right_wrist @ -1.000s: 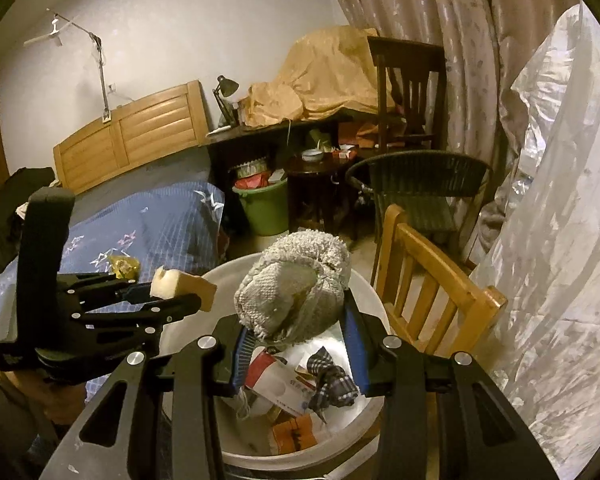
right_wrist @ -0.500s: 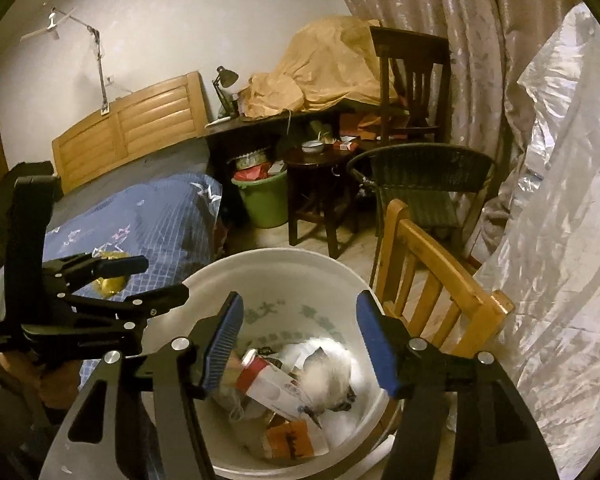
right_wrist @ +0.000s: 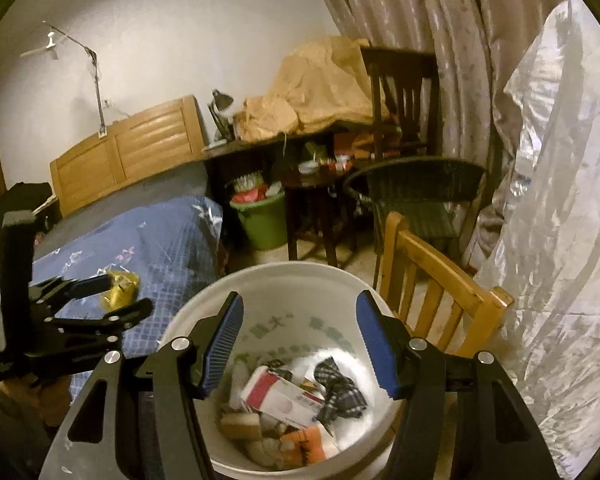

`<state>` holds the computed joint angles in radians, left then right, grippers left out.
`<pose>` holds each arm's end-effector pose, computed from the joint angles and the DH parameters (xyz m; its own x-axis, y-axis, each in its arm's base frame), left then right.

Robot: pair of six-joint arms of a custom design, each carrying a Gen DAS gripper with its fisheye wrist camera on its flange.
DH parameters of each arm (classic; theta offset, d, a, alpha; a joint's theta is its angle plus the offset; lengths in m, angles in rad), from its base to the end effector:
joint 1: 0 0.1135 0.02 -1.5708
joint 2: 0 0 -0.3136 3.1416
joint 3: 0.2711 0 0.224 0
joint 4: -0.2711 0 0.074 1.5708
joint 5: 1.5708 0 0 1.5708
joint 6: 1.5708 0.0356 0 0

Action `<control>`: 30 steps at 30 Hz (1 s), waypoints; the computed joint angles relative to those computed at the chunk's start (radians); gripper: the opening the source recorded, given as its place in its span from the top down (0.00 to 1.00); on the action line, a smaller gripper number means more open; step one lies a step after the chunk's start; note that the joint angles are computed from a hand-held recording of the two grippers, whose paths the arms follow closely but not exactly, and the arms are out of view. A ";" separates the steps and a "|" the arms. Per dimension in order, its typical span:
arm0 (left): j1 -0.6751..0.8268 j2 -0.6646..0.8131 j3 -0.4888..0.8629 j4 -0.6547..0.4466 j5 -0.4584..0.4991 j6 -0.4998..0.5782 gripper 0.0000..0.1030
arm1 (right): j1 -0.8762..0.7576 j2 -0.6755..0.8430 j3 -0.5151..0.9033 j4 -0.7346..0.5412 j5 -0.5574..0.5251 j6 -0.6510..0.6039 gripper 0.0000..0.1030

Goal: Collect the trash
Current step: 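Move both tools back toward the items on the bed, then grasp the second beige cube with the left tool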

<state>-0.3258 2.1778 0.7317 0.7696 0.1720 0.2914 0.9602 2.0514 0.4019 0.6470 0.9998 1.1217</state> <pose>0.3489 -0.1243 0.0961 -0.4412 0.4478 -0.7777 0.5936 0.7956 0.1214 0.1725 0.1942 0.0931 -0.3748 0.3136 -0.8725 0.3558 0.9177 0.1770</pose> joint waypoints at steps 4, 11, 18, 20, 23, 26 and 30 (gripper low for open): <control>0.122 -0.023 -0.157 0.230 -0.027 -0.018 0.16 | 0.099 0.055 0.116 -0.093 0.162 0.062 0.41; 0.456 -0.054 -0.223 0.268 0.049 0.009 0.14 | 0.156 0.167 0.306 0.006 0.158 -0.113 0.32; 0.841 -0.014 0.095 -0.125 0.161 -0.008 0.20 | 0.161 0.288 0.567 0.021 -0.037 -0.287 0.32; 0.899 0.027 0.249 -0.311 0.212 0.001 0.24 | 0.166 0.329 0.680 -0.027 -0.089 -0.321 0.32; 0.944 0.119 0.461 -0.501 0.241 0.016 0.31 | 0.173 0.382 0.831 -0.116 -0.143 -0.341 0.32; 0.936 0.200 0.603 -0.612 0.230 0.057 0.36 | 0.177 0.434 0.969 -0.212 -0.194 -0.342 0.32; 0.912 0.276 0.710 -0.641 0.184 0.060 0.36 | 0.175 0.490 1.109 -0.325 -0.243 -0.333 0.32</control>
